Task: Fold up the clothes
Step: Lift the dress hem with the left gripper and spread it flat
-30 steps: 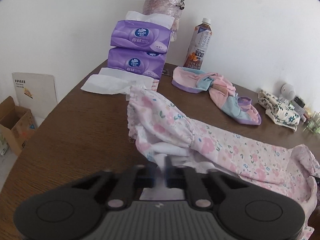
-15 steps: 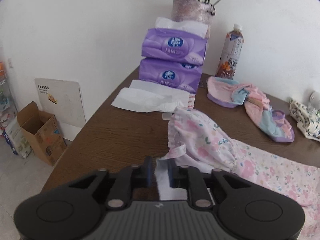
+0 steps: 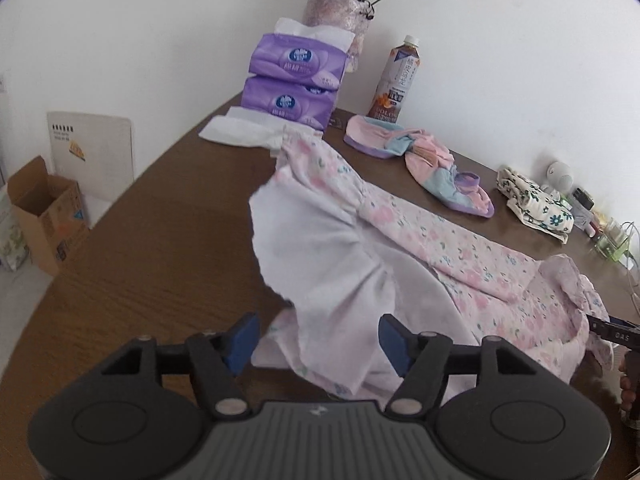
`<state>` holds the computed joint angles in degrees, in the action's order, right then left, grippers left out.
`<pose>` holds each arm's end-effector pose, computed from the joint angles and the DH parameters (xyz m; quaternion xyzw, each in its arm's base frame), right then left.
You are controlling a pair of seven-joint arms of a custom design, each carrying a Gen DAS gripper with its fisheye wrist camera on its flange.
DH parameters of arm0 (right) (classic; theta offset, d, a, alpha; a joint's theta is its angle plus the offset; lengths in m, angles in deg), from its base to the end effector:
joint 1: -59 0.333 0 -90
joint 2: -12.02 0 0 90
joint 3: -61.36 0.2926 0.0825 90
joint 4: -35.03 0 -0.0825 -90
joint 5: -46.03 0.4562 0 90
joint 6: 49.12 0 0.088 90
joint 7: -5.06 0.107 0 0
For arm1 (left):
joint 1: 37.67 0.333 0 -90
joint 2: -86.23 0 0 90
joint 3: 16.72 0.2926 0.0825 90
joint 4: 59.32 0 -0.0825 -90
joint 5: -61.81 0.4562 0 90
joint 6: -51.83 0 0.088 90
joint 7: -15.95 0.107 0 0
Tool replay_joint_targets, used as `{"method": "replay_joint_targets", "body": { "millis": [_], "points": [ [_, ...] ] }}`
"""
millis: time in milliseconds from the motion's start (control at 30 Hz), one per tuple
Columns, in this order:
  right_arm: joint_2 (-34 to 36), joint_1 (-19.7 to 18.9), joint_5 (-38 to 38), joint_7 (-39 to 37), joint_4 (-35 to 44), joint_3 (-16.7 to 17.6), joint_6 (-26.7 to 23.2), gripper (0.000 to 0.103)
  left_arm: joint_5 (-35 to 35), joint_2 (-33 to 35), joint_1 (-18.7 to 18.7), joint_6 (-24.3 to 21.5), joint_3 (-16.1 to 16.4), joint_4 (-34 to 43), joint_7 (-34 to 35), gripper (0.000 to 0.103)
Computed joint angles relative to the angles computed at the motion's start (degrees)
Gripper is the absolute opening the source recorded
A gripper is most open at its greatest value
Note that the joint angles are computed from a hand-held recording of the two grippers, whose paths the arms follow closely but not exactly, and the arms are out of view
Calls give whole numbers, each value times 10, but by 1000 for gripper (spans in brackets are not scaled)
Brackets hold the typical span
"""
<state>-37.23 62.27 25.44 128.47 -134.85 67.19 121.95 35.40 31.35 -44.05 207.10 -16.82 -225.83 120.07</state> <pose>0.3963 0.0808 0.4177 -0.6068 0.6663 -0.2946 0.3180 0.3980 -0.0293 0.4572 -0.6438 0.6536 -0.3626 0.1638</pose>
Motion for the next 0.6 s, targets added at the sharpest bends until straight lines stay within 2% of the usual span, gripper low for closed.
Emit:
{"method": "replay_joint_targets", "body": {
  "millis": [133,167,200,233,367,600],
  "points": [
    [0,3,2,-3,-1,-4,2,94,-2,16,-18,14,5,5,19,60],
    [0,3,3,-4,-1,-4,2,94,0,24,-20,12,6,10,27,45],
    [0,4,3,-4,-1,-5,3,94,4,34,-19,7,4,17,32,17],
    [0,5,4,-5,-1,-6,3,94,8,42,-17,4,1,22,36,3],
    [0,7,7,-9,-2,-9,5,94,31,51,10,28,-26,30,28,2],
    [1,10,12,-14,-2,-11,8,94,58,120,45,61,-35,84,-1,2]
  ]
}}
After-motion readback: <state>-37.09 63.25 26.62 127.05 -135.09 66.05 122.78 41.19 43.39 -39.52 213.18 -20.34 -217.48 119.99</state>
